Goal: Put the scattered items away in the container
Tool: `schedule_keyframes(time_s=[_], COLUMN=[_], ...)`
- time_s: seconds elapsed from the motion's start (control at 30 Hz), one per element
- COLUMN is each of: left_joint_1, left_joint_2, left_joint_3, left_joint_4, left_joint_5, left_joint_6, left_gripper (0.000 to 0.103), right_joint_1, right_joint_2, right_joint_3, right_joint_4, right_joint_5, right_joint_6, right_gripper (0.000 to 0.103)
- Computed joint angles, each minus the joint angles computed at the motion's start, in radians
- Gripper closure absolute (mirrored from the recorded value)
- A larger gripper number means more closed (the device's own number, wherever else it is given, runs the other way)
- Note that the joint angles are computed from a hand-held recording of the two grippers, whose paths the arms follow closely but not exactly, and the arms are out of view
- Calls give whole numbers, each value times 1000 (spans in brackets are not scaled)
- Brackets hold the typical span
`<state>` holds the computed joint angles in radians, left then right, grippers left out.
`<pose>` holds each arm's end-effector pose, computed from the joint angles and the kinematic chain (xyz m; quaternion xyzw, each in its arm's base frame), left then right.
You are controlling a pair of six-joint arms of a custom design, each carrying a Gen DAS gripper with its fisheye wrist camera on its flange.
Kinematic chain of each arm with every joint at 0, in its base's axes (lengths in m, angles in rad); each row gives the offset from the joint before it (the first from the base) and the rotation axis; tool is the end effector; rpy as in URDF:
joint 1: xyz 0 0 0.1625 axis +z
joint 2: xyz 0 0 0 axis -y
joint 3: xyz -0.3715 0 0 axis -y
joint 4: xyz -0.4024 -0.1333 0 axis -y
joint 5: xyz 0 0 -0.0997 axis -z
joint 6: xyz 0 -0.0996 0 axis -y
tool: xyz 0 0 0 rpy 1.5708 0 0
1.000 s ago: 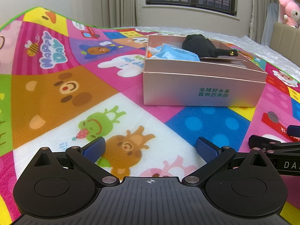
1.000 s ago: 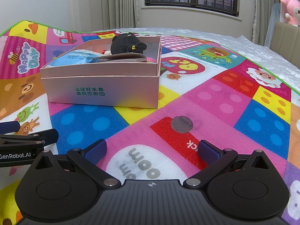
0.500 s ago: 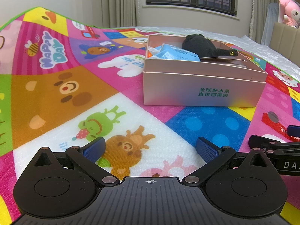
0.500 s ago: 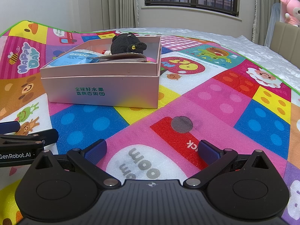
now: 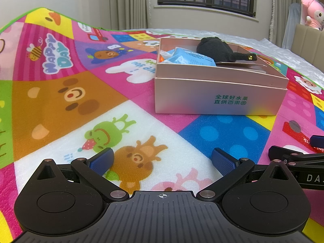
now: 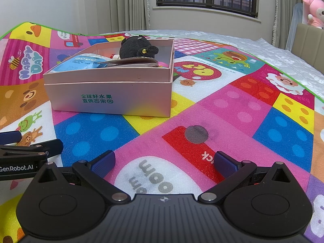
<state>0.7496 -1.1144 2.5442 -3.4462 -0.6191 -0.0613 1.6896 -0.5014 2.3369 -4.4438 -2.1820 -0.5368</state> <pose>-0.0992 -0.3853 0.0884 0.2275 0.8426 -0.3684 0.3201 0.1161 -0.3300 -0.0029 0.1254 -0.8321 0.4083 0.3537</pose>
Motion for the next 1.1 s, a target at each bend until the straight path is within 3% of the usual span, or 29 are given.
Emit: schedule_keyframes(time_s=[0.9, 1.1], left_joint_1=[-7, 6], left_joint_2=[11, -52], left_joint_3=[-4, 15], left_joint_4=[0, 42], left_joint_5=[18, -31], left_joint_6=[11, 4], left_gripper=[0, 0], right_joint_1=[-1, -1], right_joint_2=[0, 0], right_joint_3=[1, 1], right_joint_4=[-1, -1], right_joint_5=[0, 1], right_joint_6=[-1, -1], right_gripper=[0, 0])
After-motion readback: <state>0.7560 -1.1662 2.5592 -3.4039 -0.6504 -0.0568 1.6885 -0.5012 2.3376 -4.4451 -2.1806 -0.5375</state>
